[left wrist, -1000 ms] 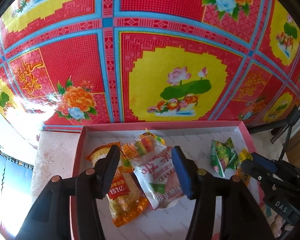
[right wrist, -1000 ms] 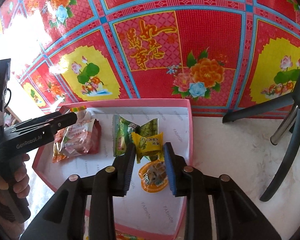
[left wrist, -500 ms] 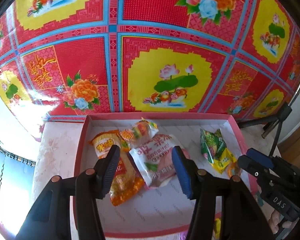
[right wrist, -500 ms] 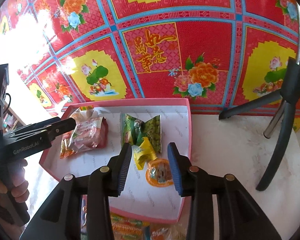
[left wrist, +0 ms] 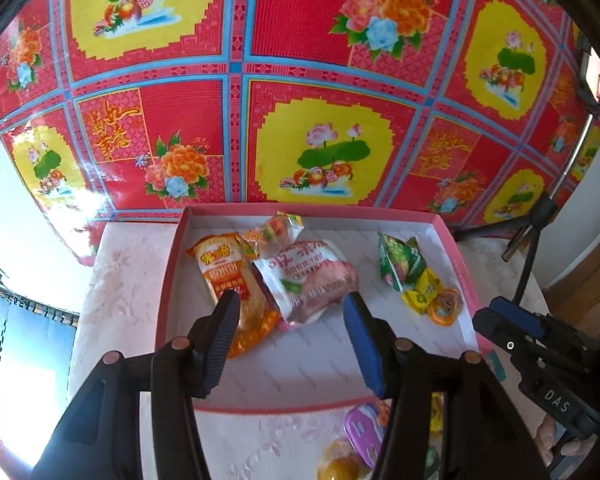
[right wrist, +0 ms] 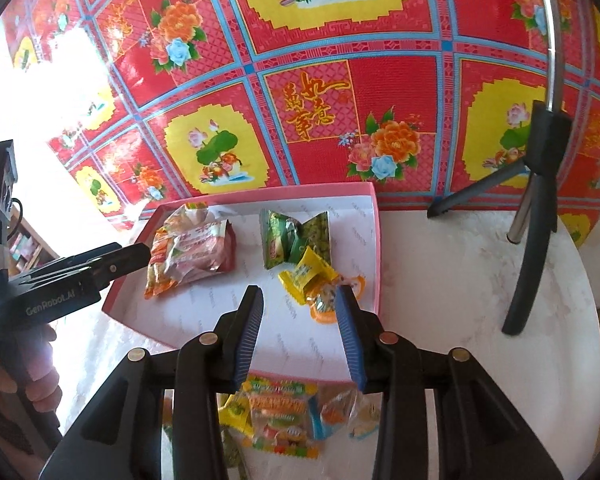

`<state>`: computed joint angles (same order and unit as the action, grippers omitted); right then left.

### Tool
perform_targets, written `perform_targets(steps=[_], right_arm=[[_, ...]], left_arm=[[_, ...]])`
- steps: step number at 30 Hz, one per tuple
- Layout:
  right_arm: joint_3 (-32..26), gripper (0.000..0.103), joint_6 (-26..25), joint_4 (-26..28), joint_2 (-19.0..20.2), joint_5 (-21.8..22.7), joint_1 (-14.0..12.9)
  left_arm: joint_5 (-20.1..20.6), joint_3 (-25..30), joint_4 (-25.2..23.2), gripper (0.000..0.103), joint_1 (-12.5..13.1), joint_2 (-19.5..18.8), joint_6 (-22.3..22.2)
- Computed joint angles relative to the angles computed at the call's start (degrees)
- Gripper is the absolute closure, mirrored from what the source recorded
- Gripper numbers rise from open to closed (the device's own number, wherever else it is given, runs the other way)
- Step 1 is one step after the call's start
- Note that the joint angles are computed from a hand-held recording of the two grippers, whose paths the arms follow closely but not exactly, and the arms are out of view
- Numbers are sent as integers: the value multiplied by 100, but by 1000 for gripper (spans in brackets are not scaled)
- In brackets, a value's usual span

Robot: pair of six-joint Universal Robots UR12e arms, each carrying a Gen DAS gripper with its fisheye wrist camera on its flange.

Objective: Organize snacks
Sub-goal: 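Withdraw both grippers from the box back toward the remaining snacks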

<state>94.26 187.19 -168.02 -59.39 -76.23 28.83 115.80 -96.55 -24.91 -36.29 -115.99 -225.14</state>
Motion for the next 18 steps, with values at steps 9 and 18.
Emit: perform_targets(steps=[9, 18], right_arm=[[262, 64, 76, -66, -175, -29, 9], [519, 64, 96, -115, -348, -33, 12]], left_arm=[[29, -86, -110, 46, -148, 98, -126], [-10, -187, -190, 46, -274, 151, -250]])
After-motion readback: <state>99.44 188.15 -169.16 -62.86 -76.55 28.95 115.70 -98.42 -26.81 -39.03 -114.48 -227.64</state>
